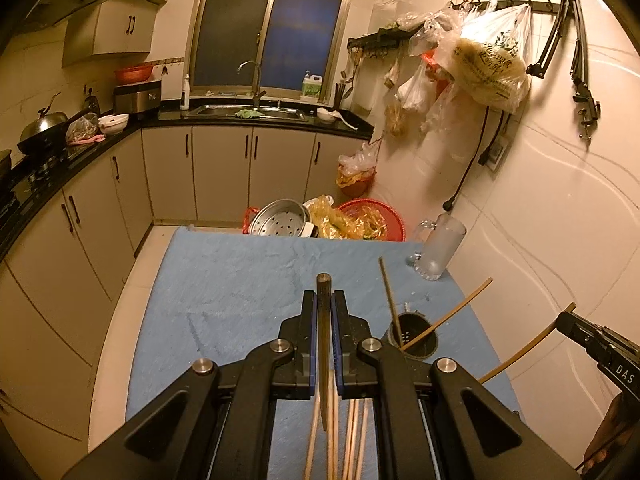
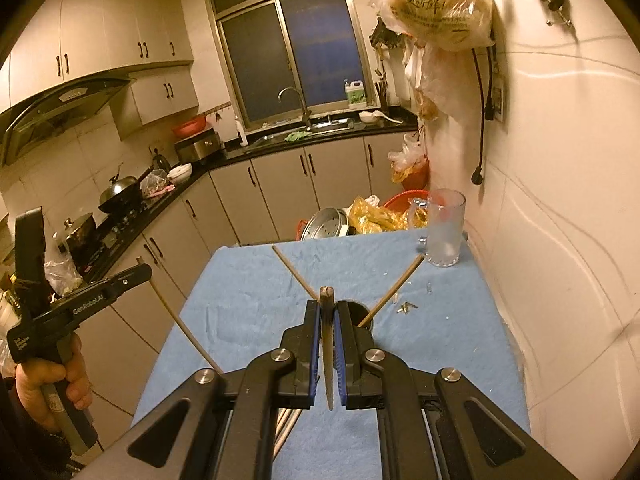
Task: Organize utensils
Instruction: 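Carry the chopsticks up and lower them into the grey cup with both tools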
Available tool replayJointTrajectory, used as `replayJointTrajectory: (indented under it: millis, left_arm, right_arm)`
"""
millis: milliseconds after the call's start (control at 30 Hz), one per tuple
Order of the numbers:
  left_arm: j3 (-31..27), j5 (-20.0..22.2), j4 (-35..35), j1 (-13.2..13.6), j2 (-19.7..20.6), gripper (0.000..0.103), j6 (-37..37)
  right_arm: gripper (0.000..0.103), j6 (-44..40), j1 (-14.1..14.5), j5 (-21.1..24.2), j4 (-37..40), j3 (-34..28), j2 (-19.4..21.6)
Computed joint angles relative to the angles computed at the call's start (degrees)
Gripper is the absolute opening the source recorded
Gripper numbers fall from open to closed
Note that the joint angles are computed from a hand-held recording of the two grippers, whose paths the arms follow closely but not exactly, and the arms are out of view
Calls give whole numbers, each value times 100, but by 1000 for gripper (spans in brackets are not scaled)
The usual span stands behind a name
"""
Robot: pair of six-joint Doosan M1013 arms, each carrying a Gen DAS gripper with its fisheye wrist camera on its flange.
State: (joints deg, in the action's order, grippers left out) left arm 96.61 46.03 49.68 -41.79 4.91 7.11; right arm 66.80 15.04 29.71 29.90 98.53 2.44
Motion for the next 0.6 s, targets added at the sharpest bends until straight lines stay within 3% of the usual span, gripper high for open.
replayJointTrajectory:
  millis: [600]
  left_arm:
    - [-638, -271, 7, 65, 315, 7, 743]
  right_arm:
    - [8, -60, -63, -181, 50, -265, -14]
